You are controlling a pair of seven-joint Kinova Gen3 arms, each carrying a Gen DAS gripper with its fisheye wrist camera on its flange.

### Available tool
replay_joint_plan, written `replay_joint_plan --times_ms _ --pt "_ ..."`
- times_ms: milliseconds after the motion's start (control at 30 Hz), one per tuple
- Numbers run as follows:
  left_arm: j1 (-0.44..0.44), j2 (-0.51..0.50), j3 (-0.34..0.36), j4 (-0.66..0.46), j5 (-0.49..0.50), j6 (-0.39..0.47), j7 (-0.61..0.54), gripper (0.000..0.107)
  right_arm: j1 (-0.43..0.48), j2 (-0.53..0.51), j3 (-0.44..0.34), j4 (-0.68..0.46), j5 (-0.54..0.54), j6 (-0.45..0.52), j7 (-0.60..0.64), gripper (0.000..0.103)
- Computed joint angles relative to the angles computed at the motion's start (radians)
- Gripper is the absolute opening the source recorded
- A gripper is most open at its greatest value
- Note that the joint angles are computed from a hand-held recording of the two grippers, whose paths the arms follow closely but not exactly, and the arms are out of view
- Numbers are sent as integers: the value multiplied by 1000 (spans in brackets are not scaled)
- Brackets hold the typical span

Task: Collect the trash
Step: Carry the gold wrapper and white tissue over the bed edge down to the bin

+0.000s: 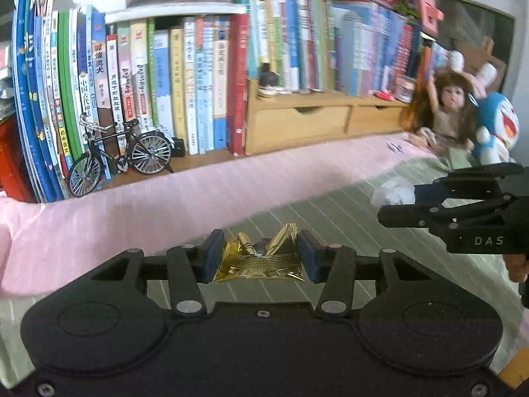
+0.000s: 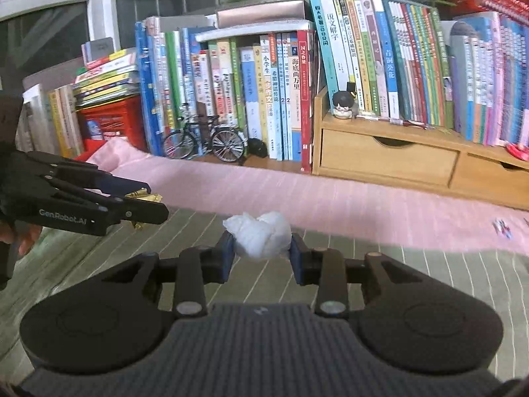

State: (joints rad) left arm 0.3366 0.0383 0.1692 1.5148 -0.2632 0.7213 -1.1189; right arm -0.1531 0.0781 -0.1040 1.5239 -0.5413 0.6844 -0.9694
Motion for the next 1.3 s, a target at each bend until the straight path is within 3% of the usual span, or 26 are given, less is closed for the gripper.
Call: replay_joint_plan --times_ms 167,400,633,800,900,1100,1300 --pt "27 -74 43 56 -9 26 53 47 -3 -129 29 122 -49 11 37 39" --pt "33 -191 162 142 -94 78 221 48 -72 -297 117 254 -71 28 35 39" --pt "8 -304 277 208 -82 116 315 49 -157 -438 184 355 -72 35 4 39" --pt "-41 -387 384 246 -68 139 377 49 -185 -540 164 418 1 29 -60 39" --pt "-70 -428 450 261 -44 156 398 49 -224 -598 178 446 16 52 -92 39" --pt "-86 -551 501 339 98 108 419 50 -253 -736 133 533 69 71 -194 39" --pt "-182 -668 646 341 191 193 439 50 -282 -826 124 605 90 116 -284 39"
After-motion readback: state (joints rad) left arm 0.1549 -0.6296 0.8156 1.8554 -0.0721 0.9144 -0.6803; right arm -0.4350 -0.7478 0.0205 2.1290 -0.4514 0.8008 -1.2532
